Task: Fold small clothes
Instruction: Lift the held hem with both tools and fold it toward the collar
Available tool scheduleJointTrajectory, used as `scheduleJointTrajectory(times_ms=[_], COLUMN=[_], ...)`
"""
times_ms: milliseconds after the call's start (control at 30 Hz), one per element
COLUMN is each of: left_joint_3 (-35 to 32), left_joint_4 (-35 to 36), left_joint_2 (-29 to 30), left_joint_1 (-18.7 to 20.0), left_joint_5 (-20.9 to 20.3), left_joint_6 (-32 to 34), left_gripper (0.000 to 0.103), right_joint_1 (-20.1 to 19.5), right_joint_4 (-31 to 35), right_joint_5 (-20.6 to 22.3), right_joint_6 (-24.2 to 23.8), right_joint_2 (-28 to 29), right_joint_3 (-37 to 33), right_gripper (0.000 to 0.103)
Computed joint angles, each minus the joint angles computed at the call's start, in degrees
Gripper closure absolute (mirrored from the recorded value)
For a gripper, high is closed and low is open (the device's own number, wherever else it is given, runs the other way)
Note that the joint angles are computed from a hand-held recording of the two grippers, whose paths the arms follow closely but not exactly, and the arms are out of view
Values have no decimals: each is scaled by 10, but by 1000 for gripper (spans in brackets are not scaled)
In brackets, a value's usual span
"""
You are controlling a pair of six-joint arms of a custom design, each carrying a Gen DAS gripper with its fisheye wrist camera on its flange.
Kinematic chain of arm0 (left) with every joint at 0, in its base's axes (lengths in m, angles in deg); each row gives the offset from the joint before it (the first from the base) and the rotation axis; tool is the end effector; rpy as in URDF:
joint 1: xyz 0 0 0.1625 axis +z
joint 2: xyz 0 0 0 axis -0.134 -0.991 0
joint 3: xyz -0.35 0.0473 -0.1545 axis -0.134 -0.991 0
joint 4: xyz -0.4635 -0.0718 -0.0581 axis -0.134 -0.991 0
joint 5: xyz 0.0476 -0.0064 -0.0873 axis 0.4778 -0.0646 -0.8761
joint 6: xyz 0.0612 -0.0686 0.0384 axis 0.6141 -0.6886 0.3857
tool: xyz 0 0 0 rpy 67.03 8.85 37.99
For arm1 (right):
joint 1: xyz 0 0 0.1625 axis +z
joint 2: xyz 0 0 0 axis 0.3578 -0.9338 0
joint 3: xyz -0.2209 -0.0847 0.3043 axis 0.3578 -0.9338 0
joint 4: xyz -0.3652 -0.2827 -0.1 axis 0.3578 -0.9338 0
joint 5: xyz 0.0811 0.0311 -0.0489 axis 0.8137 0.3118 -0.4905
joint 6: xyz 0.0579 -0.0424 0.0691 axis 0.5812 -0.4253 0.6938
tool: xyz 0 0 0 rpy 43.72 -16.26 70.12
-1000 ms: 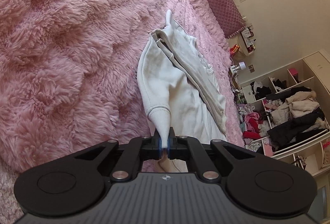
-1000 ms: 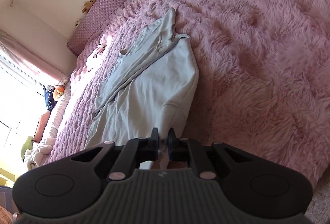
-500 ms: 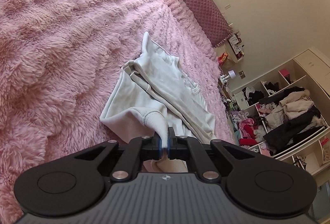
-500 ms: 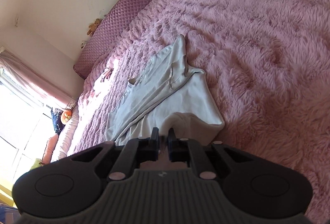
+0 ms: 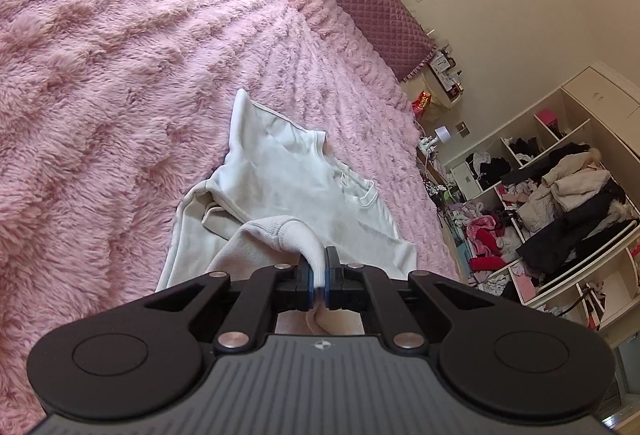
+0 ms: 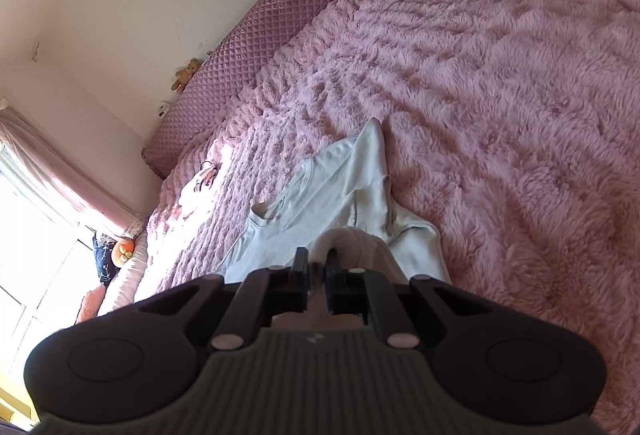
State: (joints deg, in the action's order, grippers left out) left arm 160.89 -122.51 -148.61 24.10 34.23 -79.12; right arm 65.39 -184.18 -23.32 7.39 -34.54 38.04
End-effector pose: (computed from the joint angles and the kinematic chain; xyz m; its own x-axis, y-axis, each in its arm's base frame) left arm -0.2233 -0.3029 0.2791 -0.9200 -0.3695 0.1305 -0.2349 0.2536 -0.9384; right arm 0.1194 -0.6011 0.3867 -0.9506 -0.3057 -0.0545 -0.2296 0.8100 -0.5396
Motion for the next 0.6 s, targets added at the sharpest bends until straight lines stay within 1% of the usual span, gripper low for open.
scheduleJointTrajectory(times_ms=[100, 133, 200, 333, 500, 600], left_joint_3=[-2, -4, -8, -26, -62, -83], left_joint_4=[-122, -175, -282, -455, -585, -638], left_joint_2=[27, 41, 68, 122, 182, 213], left_joint_1=[34, 50, 75, 123, 181, 210], left_joint_5=[6, 6, 2, -9, -37, -53], left_joint_6=[119, 167, 259, 414, 541, 595], left_gripper=[99, 99, 99, 99, 99, 99], right_joint_1=[12, 17, 23, 37, 52, 59], right_joint_4=[-30, -41, -55, -83, -111, -121], right_joint_5=[-2, -3, -6, -15, -22, -29], right_joint_6=[13, 20, 28, 41, 58, 67], right_joint_2=[34, 50, 71, 123, 185, 221], right_joint_3=[-20, -29, -44, -83, -135, -166], right_gripper=[101, 101, 101, 101, 101, 101])
